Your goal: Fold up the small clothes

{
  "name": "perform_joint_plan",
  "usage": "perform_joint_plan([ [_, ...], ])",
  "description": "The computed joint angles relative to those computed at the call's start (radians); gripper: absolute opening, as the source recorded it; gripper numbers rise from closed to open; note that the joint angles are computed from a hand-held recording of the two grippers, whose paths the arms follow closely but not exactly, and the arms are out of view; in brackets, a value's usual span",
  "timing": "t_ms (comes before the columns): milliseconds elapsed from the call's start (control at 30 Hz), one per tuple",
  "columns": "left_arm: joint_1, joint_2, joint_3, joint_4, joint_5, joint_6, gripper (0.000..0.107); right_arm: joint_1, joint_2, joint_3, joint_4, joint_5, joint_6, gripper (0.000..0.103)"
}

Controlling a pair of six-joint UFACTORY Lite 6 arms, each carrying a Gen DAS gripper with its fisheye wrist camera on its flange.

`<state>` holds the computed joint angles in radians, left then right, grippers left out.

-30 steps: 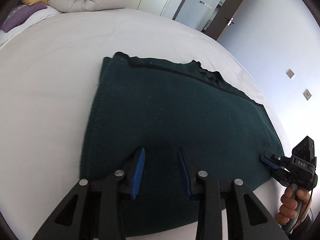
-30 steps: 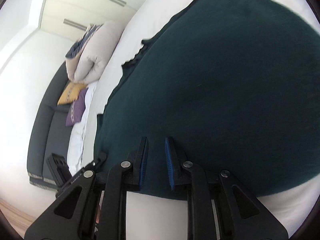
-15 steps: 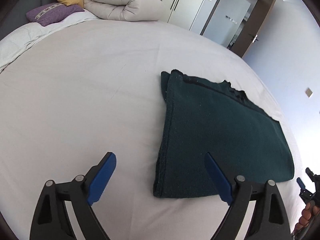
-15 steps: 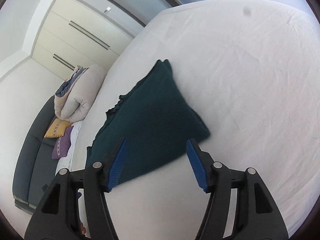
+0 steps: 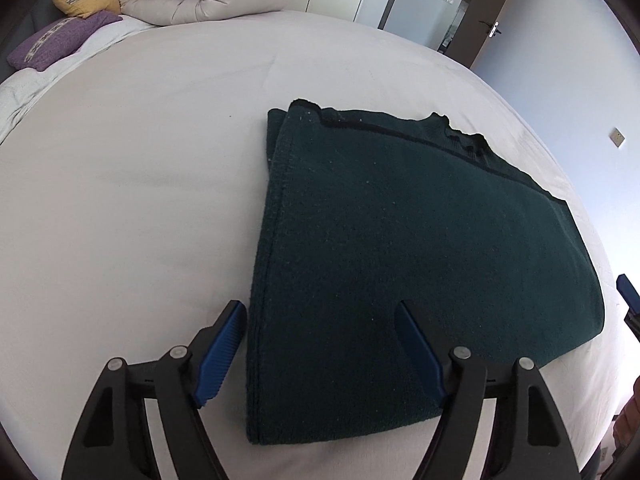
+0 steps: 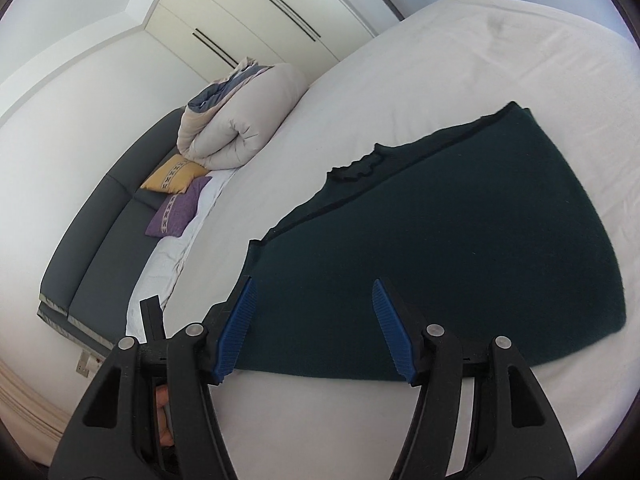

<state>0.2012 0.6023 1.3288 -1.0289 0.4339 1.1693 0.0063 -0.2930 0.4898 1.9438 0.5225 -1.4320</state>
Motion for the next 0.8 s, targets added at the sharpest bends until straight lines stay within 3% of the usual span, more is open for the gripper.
perform_joint_plan([
  [233, -0.021, 0.059, 0.070, 0.058, 0.001, -0.054, 0.078, 0.081, 0.292, 0.243, 0.038, 0.043, -0.047, 0.060],
  [367, 0.008, 0.093, 0.123, 0.063, 0.079, -0.071, 0.078, 0.115, 0.459, 0.378, 0.022, 0.090, -0.035, 0.060],
  [600, 0.129, 0.252, 0.358, 0.076, 0.440, -0.167, 0.074, 0.170, 0.650, 0.539, 0.033, 0.134, -0.001, 0.060],
  [800, 0.215, 0.539, 0.763, 0.098, 0.812, -0.372, 0.073, 0.209, 0.721, 0.625, -0.015, 0.127, 0.047, 0.060],
])
